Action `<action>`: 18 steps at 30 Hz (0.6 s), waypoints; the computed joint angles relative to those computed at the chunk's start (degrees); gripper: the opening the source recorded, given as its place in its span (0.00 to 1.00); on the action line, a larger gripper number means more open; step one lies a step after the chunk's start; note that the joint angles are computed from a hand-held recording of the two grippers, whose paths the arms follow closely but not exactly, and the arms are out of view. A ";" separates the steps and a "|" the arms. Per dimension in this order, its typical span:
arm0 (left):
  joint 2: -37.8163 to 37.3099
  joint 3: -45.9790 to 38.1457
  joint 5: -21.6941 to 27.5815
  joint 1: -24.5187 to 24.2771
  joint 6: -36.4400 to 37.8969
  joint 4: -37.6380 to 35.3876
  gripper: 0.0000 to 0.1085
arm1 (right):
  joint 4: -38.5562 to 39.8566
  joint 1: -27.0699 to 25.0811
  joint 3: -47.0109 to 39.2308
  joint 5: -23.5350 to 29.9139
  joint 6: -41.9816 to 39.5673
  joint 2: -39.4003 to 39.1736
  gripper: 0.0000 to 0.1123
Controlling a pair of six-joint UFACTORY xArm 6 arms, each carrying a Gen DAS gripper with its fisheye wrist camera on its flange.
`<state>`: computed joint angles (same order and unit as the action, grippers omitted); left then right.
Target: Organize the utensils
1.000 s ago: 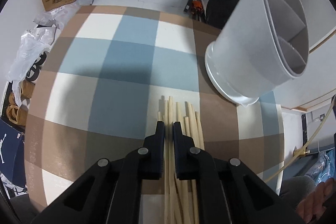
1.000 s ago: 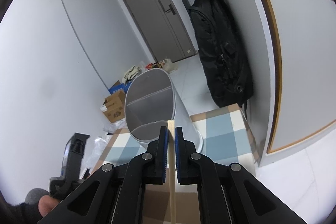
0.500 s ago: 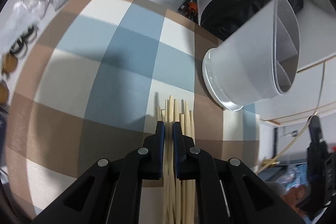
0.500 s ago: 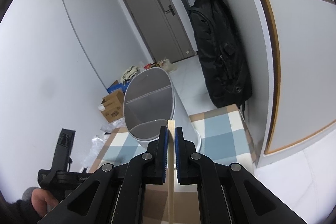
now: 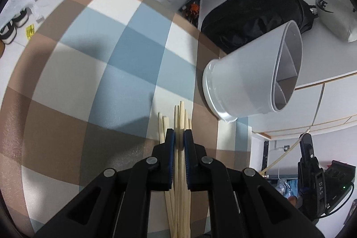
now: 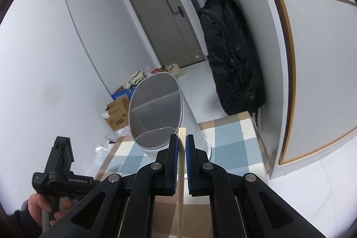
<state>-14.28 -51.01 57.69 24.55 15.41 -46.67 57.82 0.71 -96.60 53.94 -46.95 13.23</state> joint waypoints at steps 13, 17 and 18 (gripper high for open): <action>1.14 -0.48 -0.72 -1.66 -6.28 9.69 0.18 | 0.08 0.10 0.92 -0.05 -0.94 -0.60 0.05; 1.06 -0.82 -3.64 -4.26 -9.57 13.52 0.39 | 0.20 0.11 1.05 0.10 -1.05 -0.73 0.05; 0.71 -0.65 -4.43 -5.00 -10.10 14.96 0.50 | 0.25 0.12 0.98 0.28 -1.11 -0.68 0.05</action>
<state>-13.57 -51.67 53.26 19.55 5.31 -31.71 58.07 0.84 -95.62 54.21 -48.07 12.55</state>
